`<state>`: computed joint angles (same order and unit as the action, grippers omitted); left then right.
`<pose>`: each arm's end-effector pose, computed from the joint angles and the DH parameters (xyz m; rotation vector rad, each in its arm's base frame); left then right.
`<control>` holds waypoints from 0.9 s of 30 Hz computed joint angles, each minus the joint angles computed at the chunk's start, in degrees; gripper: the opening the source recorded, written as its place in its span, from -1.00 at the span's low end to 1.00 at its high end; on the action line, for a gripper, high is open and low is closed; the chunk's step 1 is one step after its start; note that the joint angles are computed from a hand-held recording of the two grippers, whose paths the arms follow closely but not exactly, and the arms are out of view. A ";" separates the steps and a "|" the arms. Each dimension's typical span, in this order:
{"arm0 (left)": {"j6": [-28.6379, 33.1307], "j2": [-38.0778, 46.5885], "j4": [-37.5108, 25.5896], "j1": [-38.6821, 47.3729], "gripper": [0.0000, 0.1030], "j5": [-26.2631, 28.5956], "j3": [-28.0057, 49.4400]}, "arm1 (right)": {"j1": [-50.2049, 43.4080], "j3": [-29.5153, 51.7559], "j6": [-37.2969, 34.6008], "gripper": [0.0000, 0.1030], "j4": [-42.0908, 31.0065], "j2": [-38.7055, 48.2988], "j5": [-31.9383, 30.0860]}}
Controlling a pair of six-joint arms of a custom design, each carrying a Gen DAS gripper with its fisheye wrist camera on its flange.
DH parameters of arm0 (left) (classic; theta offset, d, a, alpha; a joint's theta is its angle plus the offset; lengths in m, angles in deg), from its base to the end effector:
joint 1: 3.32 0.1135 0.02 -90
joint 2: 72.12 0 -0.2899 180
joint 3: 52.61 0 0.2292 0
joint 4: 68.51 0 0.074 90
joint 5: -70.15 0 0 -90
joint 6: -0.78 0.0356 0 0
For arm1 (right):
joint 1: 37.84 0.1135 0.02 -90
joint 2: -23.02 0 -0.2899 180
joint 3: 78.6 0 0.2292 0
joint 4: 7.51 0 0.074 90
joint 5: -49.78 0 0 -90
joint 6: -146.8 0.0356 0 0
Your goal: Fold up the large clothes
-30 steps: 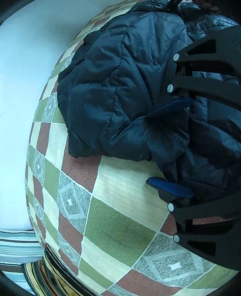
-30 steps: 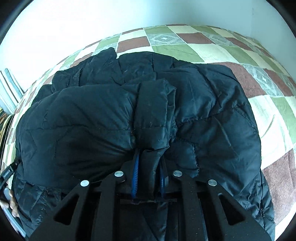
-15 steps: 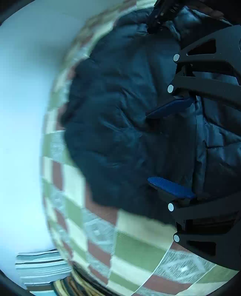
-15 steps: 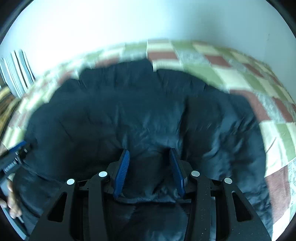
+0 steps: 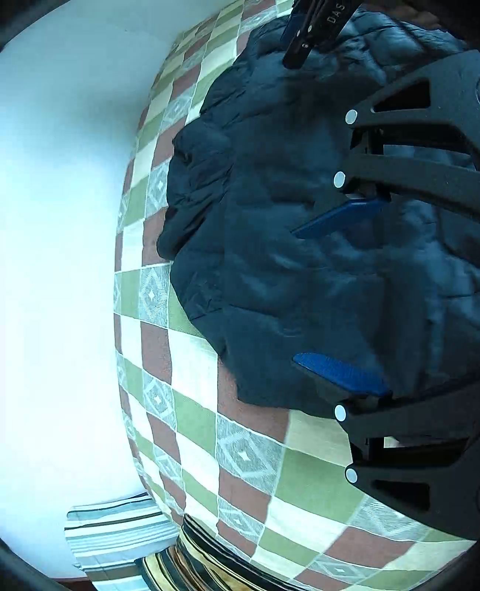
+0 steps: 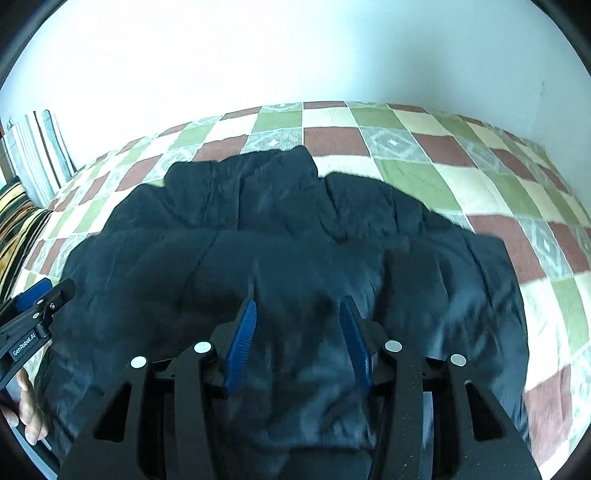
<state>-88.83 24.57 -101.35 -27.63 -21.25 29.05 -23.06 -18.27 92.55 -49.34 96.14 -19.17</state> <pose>0.3181 -0.1427 0.2607 0.5049 2.3590 -0.1637 0.2174 0.0441 0.2527 0.5845 2.3659 -0.0776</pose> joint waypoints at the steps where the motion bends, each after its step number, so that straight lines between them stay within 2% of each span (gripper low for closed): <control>1: -0.53 2.54 -0.92 0.33 0.24 0.21 2.27 | -1.15 0.28 -0.78 -0.08 1.38 1.37 -0.58; 4: -1.70 8.37 -2.55 0.72 0.24 -1.02 6.94 | -3.26 -0.07 -2.81 -0.08 5.46 5.64 -0.81; 9: -0.09 13.20 -3.12 -0.62 0.26 -4.07 8.75 | -4.32 -1.40 -4.27 -0.02 9.58 11.50 -2.15; 16: 0.17 13.27 -3.71 -0.39 0.25 -4.29 9.31 | -5.15 -1.33 -4.48 -0.01 9.47 10.15 -3.39; 18: -0.35 10.88 -4.87 0.18 0.25 -3.39 8.31 | -5.25 -1.97 -3.41 0.03 7.40 6.01 -4.77; 19: -0.49 8.08 -5.93 1.07 0.25 -2.32 6.73 | -5.06 -2.69 -2.50 0.12 5.86 2.86 -5.42; 22: 0.78 0.02 -5.55 3.59 0.30 -0.30 0.03 | -1.57 -5.27 0.52 0.34 -0.53 -7.80 -2.07; 26: 5.49 -13.88 -6.61 12.60 0.40 6.08 -11.42 | 5.50 -7.91 8.47 0.41 -17.39 -24.77 4.12; 27: 7.34 -16.86 -7.53 15.35 0.42 7.90 -13.69 | 9.30 -8.13 13.25 0.41 -24.54 -29.97 6.32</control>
